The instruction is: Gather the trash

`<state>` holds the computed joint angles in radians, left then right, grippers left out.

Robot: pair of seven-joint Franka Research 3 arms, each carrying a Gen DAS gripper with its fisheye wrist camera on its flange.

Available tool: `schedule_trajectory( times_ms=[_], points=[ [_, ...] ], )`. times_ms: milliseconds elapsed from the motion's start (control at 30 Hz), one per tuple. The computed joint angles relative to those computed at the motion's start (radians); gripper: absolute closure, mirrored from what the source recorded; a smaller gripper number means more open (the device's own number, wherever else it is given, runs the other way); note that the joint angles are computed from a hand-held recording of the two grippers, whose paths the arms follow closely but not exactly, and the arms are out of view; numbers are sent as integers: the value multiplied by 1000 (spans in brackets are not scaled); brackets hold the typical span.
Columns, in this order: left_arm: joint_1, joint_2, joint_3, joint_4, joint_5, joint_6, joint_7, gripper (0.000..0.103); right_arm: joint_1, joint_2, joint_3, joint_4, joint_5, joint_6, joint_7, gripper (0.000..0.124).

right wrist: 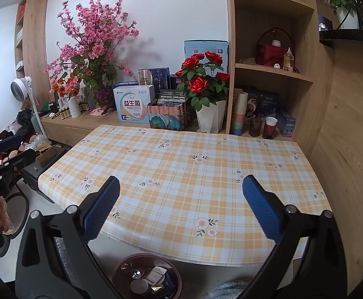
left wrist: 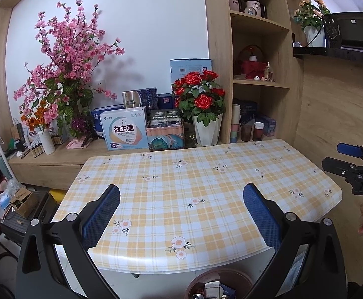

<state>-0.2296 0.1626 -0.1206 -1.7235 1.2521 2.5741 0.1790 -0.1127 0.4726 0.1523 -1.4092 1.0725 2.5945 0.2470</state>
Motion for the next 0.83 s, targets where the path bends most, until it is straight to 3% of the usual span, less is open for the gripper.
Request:
schedule_trajectory(
  times_ms=[533,833],
  points=[
    [1,-6,-2,-8,4,4,-2,6,-2,3,1,4,-2,-2,2,27],
    [-8,2,-4,4,6,-37,0,6,-4,6,-1,6,-7,-4,8,27]
  ],
)
